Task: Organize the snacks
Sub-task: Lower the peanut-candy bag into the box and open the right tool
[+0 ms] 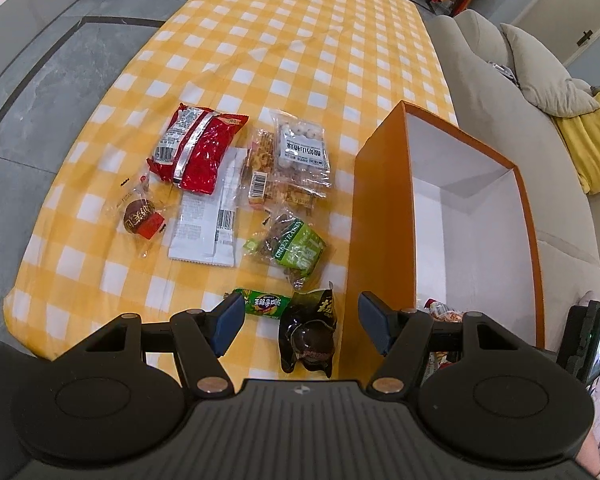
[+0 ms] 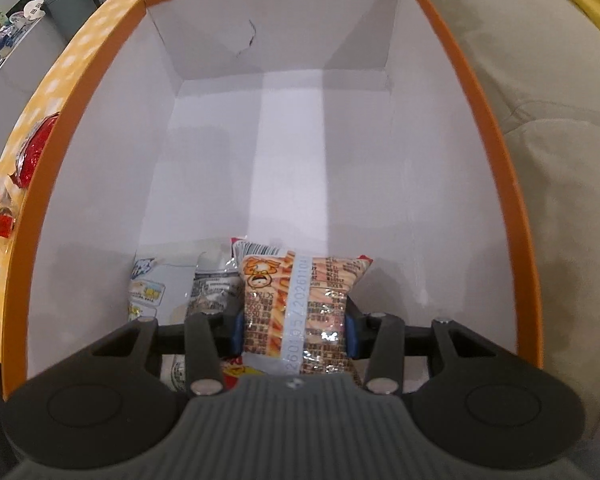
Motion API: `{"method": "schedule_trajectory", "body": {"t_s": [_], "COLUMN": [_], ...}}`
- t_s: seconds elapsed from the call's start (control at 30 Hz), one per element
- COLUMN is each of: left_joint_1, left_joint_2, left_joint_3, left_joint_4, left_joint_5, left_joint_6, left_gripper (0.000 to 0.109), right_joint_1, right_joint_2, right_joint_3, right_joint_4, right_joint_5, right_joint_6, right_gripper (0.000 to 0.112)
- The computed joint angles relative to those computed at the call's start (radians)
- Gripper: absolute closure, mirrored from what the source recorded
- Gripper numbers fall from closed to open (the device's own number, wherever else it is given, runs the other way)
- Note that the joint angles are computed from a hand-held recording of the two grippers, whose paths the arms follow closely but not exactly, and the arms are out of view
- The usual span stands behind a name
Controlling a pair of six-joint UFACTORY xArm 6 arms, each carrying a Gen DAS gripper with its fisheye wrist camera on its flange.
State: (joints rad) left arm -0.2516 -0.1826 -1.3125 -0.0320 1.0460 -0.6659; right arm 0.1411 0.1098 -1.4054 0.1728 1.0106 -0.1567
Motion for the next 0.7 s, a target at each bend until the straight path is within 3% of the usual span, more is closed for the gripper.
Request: {"method": "schedule_trajectory", "body": {"t_s": [0.17,0.3,0.5,0.63,0.67,0.7], "left_joint_1": [0.0,-0.013,-0.028,-0.028,-0.026,-0.024], "left_joint_2": [0.008,0.009,0.004,-0.002,-0.004,-0.007], "left_joint_3": [-0.009,-0.013,-0.023,-0.026,-0.025,-0.024], "left_joint_4": [-0.002,0.027,0.052,0.058,0.058,0.057], "left_joint_5": [0.018,0.019,0.021,0.027,0.03,0.03], "left_joint_6": [0.013,0.022,0.032,0.025,0.022,0.021], "left_gripper": [0.032,0.032,0.032,0.031,0.031,0.031], "right_joint_1": [0.005,0.003,-0.005,0.007,0.008,0.007], "right_joint_2": [-0.011,-0.02,-0.026,-0.07,-0.081,-0.092], "right_joint_3": [0.017,0.013,-0.017,0.002,0.009,0.015], "right_joint_4": [-0.045,-0.043,0.019,0.011,0.012,0.016], "right_joint_5": [-0.008,0.001,0.048,0.003,-0.015,-0.03], "right_joint_6": [0.004,0.001,-0.013,-0.024,-0.04,-0.059], "right_gripper": [0.06,0.036,0.019,0.018,0.026,0.047]}}
